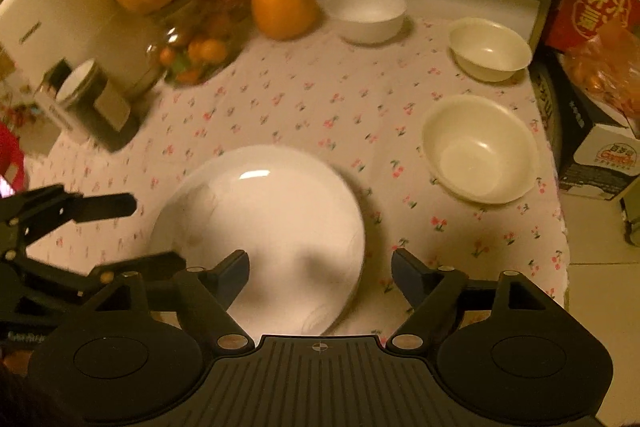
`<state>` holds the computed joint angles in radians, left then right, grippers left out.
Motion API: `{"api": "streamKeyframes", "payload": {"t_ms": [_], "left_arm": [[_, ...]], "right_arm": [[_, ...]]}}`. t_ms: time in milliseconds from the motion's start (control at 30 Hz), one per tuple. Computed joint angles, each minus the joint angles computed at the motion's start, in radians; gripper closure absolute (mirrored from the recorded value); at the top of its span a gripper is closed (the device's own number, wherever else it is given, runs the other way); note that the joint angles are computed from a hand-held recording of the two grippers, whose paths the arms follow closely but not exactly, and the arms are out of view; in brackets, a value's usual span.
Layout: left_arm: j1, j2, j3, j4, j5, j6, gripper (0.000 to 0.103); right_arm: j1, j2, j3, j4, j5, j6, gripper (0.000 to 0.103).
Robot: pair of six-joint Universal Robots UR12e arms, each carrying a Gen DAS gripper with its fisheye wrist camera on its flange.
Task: Organize plates and bowls
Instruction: 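Lower the white plate onto the tablecloth and open both grippers, then move both grippers to the white bowl by the microwave and close on its rim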
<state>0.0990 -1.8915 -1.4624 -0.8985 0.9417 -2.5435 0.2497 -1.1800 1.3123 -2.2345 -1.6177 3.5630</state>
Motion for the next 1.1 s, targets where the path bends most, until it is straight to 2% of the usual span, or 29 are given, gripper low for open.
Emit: {"api": "streamKeyframes", "payload": {"t_ms": [100, 333, 633, 800, 1100], "left_arm": [[-0.008, -0.006, 0.006, 0.035, 0.021, -0.029, 0.007], [-0.031, -0.036, 0.057, 0.086, 0.096, -0.1, 0.002], [-0.062, -0.112, 0.166, 0.139, 0.188, -0.219, 0.0], [-0.08, -0.169, 0.234, 0.144, 0.229, -0.272, 0.0], [-0.119, -0.288, 0.377, 0.089, 0.316, -0.328, 0.001]], "right_arm": [[-0.001, 0.003, -0.002, -0.018, -0.035, 0.012, 0.015], [-0.013, 0.024, -0.041, -0.025, -0.074, 0.033, 0.013], [-0.039, 0.093, -0.159, -0.002, -0.107, 0.038, 0.01], [-0.064, 0.136, -0.215, -0.016, -0.079, 0.055, 0.008], [-0.104, 0.216, -0.282, -0.043, -0.024, 0.09, 0.007]]}}
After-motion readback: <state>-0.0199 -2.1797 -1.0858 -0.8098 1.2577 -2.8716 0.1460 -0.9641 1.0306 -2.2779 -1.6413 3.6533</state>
